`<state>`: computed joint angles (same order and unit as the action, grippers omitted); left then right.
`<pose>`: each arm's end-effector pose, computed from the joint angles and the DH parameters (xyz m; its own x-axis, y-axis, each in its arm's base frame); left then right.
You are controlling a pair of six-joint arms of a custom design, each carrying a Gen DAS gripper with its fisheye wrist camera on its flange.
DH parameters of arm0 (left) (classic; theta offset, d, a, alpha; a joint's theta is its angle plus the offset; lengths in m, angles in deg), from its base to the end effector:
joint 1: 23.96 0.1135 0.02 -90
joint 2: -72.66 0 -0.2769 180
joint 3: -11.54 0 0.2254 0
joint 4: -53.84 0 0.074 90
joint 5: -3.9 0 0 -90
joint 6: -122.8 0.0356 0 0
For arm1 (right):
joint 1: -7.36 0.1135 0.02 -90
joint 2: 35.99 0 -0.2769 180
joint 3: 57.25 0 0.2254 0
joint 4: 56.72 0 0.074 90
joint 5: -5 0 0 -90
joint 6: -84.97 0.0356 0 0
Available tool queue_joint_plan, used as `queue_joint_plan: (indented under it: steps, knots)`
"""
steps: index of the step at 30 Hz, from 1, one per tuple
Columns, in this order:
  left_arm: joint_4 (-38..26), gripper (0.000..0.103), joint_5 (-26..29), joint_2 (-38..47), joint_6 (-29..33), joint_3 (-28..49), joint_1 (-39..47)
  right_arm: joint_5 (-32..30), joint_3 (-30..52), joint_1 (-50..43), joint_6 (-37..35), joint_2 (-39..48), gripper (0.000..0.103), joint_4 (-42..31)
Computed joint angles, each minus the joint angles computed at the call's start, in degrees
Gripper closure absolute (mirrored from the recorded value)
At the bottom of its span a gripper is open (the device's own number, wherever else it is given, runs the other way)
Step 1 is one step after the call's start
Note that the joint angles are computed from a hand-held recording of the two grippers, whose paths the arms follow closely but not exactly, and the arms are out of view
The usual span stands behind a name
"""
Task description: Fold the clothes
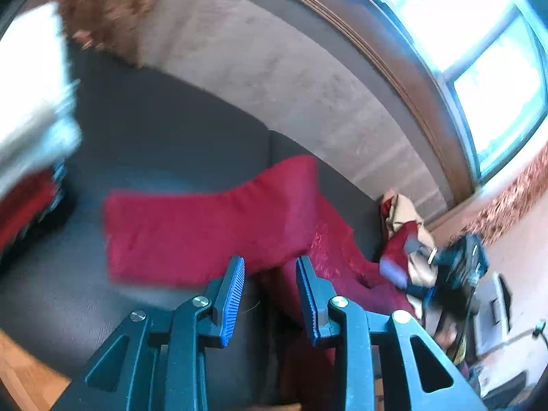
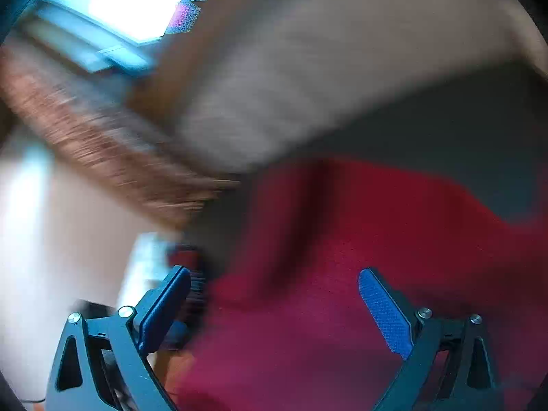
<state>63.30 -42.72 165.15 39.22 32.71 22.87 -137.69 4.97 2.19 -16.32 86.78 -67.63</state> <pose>0.1214 0.0936 0.0885 -0.6340 -0.5571 -0.5364 -0.2391 0.8008 -0.5491 0.3124 0.0002 0.0594 -0.8874 -0.0389 -0.4594 -0.3783 0.6311 0.6772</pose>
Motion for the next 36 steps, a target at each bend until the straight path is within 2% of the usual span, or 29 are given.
queue_joint_plan:
  steps: [2,5,9,11,13,14,15,16,18,19,20,23,26,28,31,33,36]
  knots:
    - [5.98,0.072,-5.23,1.79,-6.56,1.97,-10.86,3.82,0.95,-5.39,-3.66,2.66,0.003,-2.19]
    - [4.80,0.072,-11.41,5.27,-10.26,10.39,-24.04,5.51,1.51,-11.34,-9.31,3.68,0.003,-4.61]
    - [-5.12,0.072,-18.04,14.48,-8.64,27.78,-36.19,6.28,1.80,-12.62,-12.83,4.22,0.003,-4.81]
    - [-9.84,0.072,-23.04,22.04,-6.46,36.83,-40.18,9.85,1.08,-10.73,-13.77,4.40,0.003,-2.38]
    - [-17.67,0.072,-27.47,31.72,-5.32,47.07,-41.50,13.38,0.55,-8.34,-14.05,5.08,0.000,0.57]
    - [-20.84,0.075,-29.24,35.66,-5.12,50.77,-41.35,14.58,0.56,-7.14,-13.72,5.83,0.000,2.19]
    - [-20.50,0.084,-31.32,38.58,-5.42,51.93,-40.90,15.15,0.56,-6.55,-14.30,6.25,0.000,3.63]
    - [-16.74,0.085,-31.45,39.37,-5.41,50.21,-39.35,15.31,1.40,-6.05,-14.94,6.79,0.000,3.77]
    - [-10.79,0.097,-28.23,38.62,-7.36,45.65,-34.48,14.67,4.48,-4.94,-15.17,8.45,0.000,2.57]
    - [-8.35,0.097,-26.43,38.33,-8.39,43.78,-31.87,13.57,6.62,-4.38,-14.49,9.60,0.000,1.65]
    - [-5.40,0.097,-27.03,37.79,-9.87,41.38,-29.61,12.46,8.80,-3.85,-13.82,10.78,0.000,0.72]
    - [2.61,0.097,-29.66,36.80,-13.54,35.19,-22.90,7.95,16.02,-2.36,-9.61,14.18,0.000,-3.12]
    - [6.33,0.097,-34.23,37.05,-12.72,31.66,-18.22,3.63,20.74,-2.11,-7.72,14.70,0.000,-8.60]
    - [7.62,0.097,-31.06,37.54,-11.75,30.42,-14.72,0.73,19.65,-4.42,-6.86,11.48,0.000,-7.60]
    - [12.46,0.097,-30.42,38.72,-10.17,27.99,-13.68,4.59,17.07,-8.83,-2.82,6.91,0.000,2.37]
    - [15.28,0.097,-33.06,38.92,-10.73,26.74,-15.84,11.31,19.01,-10.74,-3.38,6.42,0.000,5.00]
    - [17.35,0.099,-36.38,39.36,-10.71,26.52,-17.49,21.14,27.13,-10.13,-8.13,10.00,0.003,-0.60]
